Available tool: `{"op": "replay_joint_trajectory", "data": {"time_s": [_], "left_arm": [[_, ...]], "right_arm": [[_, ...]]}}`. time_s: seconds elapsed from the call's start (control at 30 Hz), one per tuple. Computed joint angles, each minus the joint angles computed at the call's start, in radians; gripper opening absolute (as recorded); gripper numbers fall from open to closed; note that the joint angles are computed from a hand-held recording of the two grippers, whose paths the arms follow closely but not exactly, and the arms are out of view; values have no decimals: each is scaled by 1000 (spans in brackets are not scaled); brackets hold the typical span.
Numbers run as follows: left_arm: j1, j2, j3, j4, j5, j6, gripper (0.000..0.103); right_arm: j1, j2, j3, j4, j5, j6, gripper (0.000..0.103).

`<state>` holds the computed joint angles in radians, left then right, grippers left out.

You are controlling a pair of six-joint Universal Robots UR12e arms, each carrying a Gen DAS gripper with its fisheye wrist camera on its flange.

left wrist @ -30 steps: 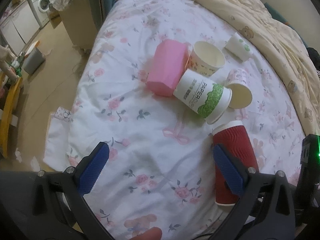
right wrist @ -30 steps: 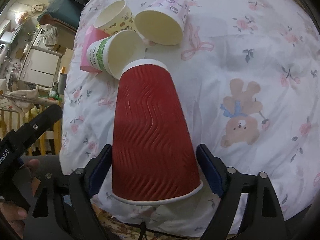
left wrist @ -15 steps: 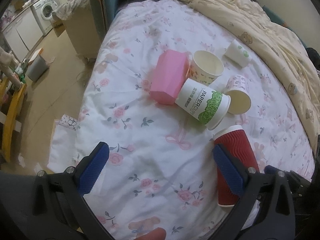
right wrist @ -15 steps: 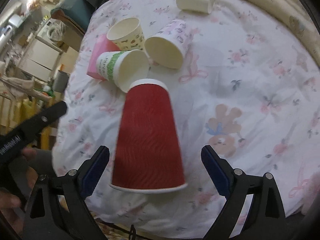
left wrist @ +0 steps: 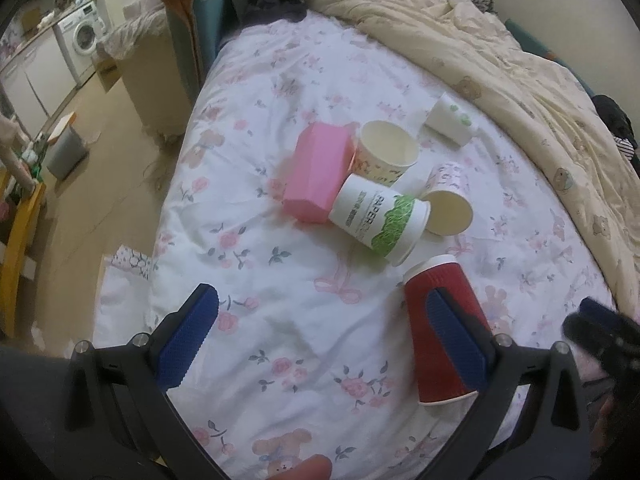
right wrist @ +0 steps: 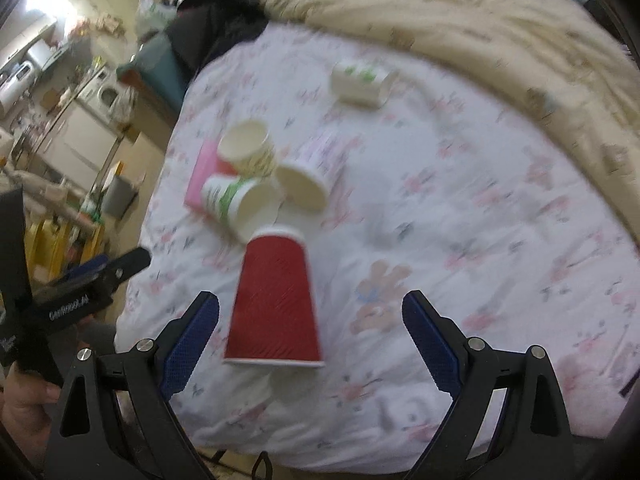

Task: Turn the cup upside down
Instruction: 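Close the left gripper on the red cup while the right gripper releases it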

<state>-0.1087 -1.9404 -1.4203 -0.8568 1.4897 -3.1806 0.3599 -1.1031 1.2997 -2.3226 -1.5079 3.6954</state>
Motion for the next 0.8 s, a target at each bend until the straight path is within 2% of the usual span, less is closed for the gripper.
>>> {"op": "replay_joint_trajectory", "data": {"time_s": [0.13,0.2,0.27,0.37,0.47,0.8], "left_arm": [[-7,1,-6,24,4,26,103],[-9,5,-18,64,17,23,103],[-12,4,-15,68,19,32,103],[-20,-7,9,21,26,52,103],[-29,-24,42,-38,21,62,102],[-62,-105,188,-242,7,-40,101]], "right_arm": [[-2,-20,48,-66,-53,42,95],[8,-19,48,-45,-120,61,95],[14,-17,44,-46,-160,42,95],[11,-22,54,-61,-185,47,95],[-6,-28,67,-43,-145,102,95],[-30,-52,102,-49,-124,183,95]]}}
